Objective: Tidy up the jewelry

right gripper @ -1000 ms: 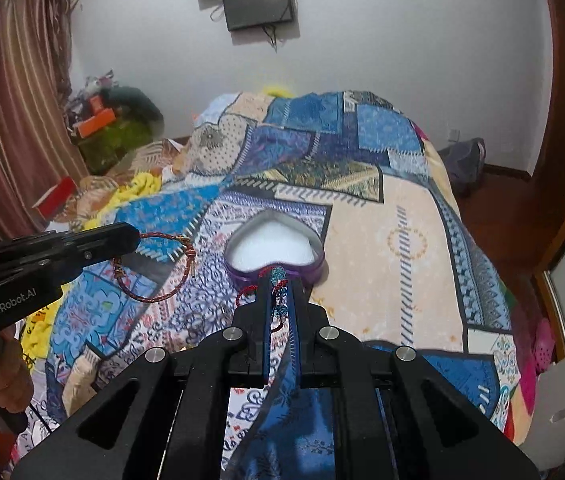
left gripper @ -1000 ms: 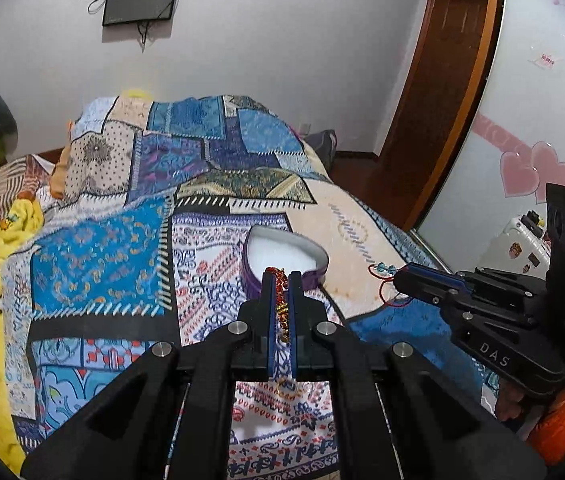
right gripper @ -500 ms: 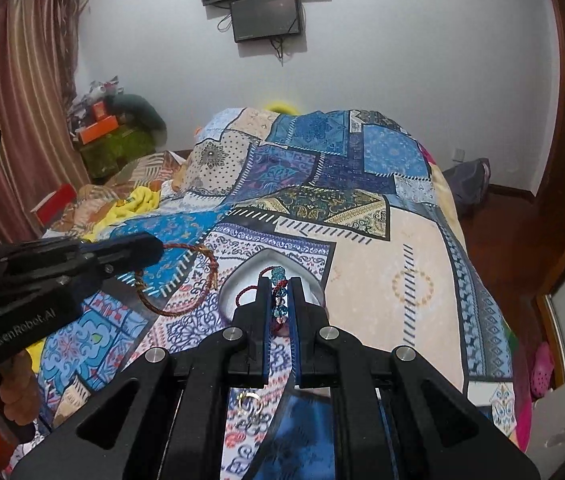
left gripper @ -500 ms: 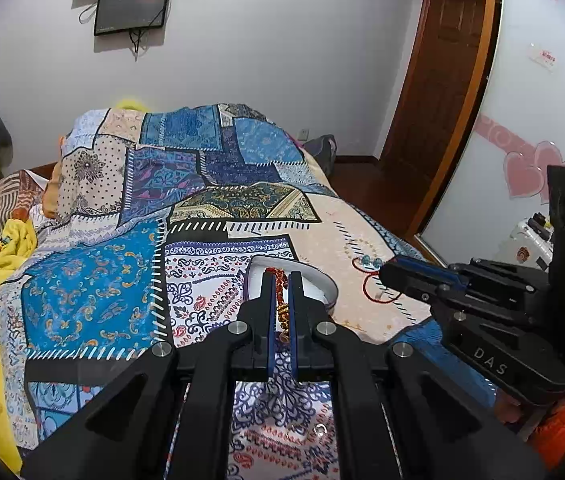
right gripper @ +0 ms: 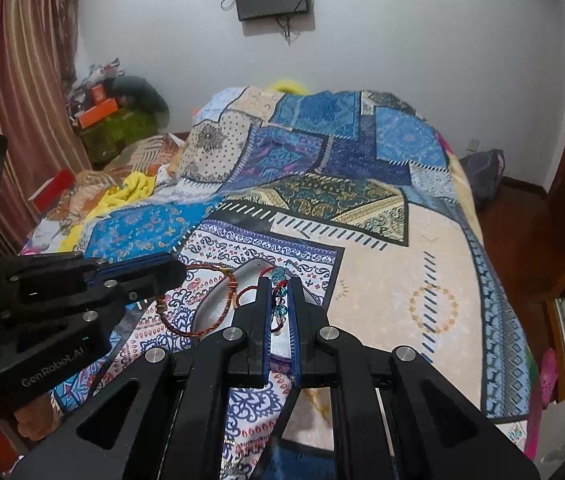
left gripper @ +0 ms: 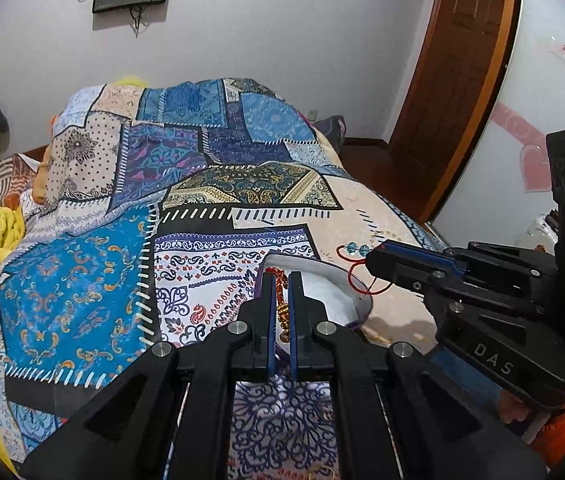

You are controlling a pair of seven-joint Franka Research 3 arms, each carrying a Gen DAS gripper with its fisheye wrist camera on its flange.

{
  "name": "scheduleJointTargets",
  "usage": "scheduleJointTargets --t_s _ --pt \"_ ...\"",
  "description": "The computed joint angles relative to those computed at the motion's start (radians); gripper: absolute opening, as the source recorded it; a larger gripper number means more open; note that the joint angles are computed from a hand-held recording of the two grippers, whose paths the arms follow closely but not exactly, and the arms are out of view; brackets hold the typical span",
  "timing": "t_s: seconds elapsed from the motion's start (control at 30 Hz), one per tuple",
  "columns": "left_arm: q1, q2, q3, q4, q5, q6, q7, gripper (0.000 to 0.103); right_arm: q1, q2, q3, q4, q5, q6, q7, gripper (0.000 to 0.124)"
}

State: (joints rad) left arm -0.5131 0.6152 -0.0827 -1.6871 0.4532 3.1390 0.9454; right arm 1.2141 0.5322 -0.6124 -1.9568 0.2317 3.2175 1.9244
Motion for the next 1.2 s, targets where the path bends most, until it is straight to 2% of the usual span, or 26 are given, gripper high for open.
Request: scheduleJointTargets --t_s 0.07,0.2,0.3,0.4,0.7,0.9,1.07,1.2 --pt "0.023 0.019 -0.027 0.024 -0.009 -0.016 0.017 0.004 -0.032 -0.003 0.031 0.009 -0.005 -0.01 -0.01 0.007" --pt "0.093 0.062 -0.119 0.074 -0.045 -0.058 0.089 0.004 -0.1 -0.001 0.096 0.036 -0.033 -0.038 -0.009 0.007" --pt "0.094 0.085 -0.127 0.108 -0.064 -0.093 0.117 0.004 -0.147 0.008 0.138 0.059 -0.058 -0.065 0.015 0.007" --pt "0.115 0.104 -0.161 0.128 -0.091 -0.123 0.159 0.004 -0.212 0.007 0.203 0.074 -0.084 -0.087 0.025 0.007" --pt "0.115 0.103 -0.166 0.12 -0.13 -0.145 0.203 0.004 -0.375 -0.003 0.367 0.104 -0.163 -0.149 0.047 0.007" --pt "0.098 0.092 -0.145 0.109 -0.128 -0.156 0.202 0.004 -0.395 -0.006 0.381 0.112 -0.237 -0.175 0.101 0.007" --pt "0.088 0.077 -0.132 0.093 -0.119 -0.154 0.192 0.005 -0.384 -0.009 0.363 0.114 -0.294 -0.196 0.165 0.007" --pt "0.075 0.051 -0.111 0.06 -0.103 -0.126 0.173 0.014 -0.376 -0.025 0.354 0.105 -0.352 -0.213 0.205 0.007"
